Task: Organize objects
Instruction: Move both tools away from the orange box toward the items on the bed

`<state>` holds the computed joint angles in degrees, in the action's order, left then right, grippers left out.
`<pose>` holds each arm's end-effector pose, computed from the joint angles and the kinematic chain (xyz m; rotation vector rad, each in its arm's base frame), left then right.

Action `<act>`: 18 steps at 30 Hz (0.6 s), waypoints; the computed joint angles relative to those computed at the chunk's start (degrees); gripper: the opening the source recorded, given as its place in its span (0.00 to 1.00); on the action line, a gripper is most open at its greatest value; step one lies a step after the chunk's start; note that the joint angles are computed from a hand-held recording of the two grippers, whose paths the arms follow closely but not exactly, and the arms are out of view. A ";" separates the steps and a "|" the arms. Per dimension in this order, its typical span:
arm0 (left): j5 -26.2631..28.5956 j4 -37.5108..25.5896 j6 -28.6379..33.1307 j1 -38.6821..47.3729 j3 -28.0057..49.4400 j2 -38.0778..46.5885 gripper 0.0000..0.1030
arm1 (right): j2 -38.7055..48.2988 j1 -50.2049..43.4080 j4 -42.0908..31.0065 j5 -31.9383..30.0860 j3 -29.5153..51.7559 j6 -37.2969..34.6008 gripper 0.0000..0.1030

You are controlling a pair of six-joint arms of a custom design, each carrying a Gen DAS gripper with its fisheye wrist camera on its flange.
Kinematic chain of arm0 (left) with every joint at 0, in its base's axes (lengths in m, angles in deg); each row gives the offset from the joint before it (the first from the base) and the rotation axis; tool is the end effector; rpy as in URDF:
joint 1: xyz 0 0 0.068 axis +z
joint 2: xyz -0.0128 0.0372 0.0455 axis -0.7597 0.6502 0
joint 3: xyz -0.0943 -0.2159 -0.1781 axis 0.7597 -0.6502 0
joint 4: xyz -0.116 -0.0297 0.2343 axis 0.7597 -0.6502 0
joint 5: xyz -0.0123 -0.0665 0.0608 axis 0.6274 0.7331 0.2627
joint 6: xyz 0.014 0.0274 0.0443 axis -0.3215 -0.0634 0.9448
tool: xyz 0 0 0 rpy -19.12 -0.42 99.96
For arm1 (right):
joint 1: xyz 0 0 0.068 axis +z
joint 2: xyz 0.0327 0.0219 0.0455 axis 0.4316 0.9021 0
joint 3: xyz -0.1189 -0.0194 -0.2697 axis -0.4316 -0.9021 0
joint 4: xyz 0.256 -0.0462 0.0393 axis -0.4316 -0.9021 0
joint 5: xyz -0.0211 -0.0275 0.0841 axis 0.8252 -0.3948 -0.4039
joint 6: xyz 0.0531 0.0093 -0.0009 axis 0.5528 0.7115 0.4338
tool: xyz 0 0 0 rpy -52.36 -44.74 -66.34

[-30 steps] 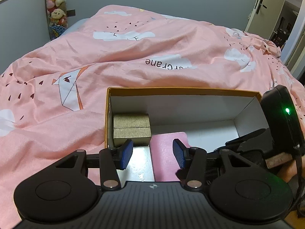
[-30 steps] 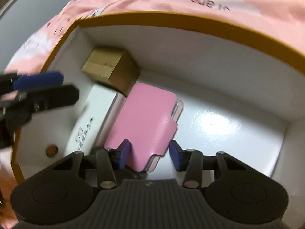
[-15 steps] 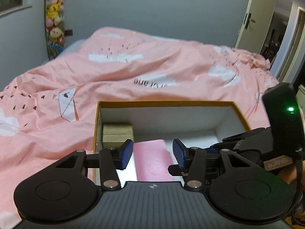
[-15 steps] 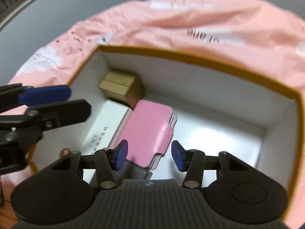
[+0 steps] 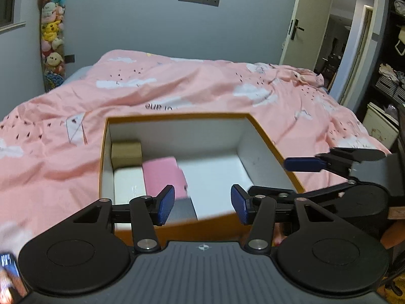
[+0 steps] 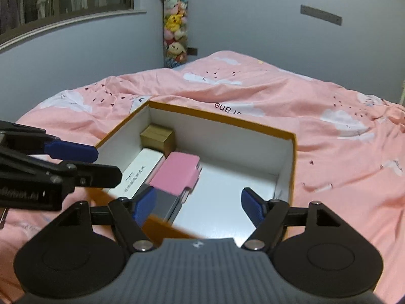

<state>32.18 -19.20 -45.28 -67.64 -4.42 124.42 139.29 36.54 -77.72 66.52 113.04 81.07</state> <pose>0.3031 -0.1127 0.2565 0.6759 2.2138 -0.5152 0.2441 0.0442 0.2396 -0.1077 2.2254 0.0401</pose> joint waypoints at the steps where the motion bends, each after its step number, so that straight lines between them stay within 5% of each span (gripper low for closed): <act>1: 1.13 -0.59 0.65 0.61 -0.94 -0.77 0.58 | -1.26 0.92 -0.04 0.86 -1.35 1.01 0.73; 18: 11.96 -22.02 13.50 11.34 -8.74 -6.35 0.58 | -12.30 15.84 -11.82 6.91 -12.18 15.57 0.68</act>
<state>44.14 -41.22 -31.78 -56.30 -13.15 118.08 126.99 52.38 -89.54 73.43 100.86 96.65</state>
